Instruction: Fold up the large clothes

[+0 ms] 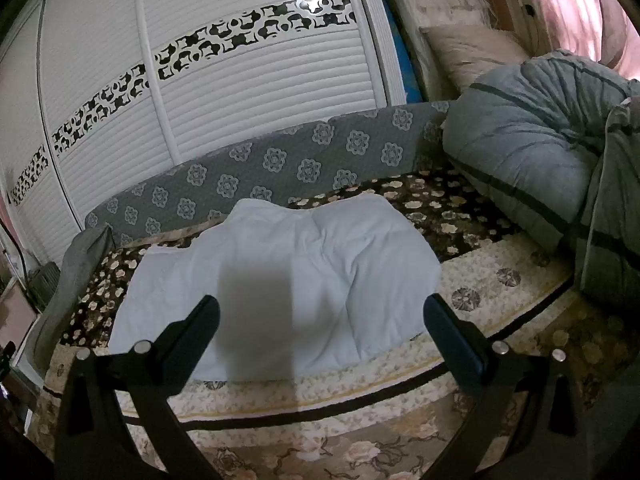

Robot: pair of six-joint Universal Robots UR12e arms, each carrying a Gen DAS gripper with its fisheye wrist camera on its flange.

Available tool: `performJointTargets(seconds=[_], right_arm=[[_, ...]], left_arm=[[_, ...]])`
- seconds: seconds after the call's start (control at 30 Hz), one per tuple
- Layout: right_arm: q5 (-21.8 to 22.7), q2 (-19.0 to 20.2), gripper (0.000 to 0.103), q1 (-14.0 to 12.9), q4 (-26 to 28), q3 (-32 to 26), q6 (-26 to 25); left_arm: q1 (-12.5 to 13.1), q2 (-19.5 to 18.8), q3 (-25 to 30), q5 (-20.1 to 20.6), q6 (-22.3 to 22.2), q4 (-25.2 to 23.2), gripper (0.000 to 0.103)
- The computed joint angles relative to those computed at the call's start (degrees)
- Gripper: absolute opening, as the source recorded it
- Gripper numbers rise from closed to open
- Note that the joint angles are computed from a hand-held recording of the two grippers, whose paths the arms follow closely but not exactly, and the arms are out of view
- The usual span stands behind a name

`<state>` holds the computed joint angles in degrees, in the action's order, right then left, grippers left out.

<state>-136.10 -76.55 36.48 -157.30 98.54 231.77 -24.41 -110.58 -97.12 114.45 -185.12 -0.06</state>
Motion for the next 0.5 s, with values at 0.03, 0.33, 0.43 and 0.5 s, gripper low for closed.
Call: performJointTargets(seconds=[0.03,0.33,0.43,0.5], right_arm=[[0.0,0.1,0.101,0.0,-0.2,0.0,-0.2],[0.1,0.1,0.101,0.0,-0.2,0.0,-0.1],[0.1,0.1,0.101,0.0,-0.3,0.0,-0.2],[0.0,0.2,0.101,0.0,-0.2,-0.1,-0.3]], left_arm=[[0.0,0.0,0.0,-0.1,0.1,0.1,0.1],[0.1,-0.1,0.0,-0.5,0.5,0.2,0.1],[0.2,-0.1,0.0,-0.5,0.5,0.3,0.1],[0.1,-0.1,0.0,-0.5,0.5,0.3,0.1]])
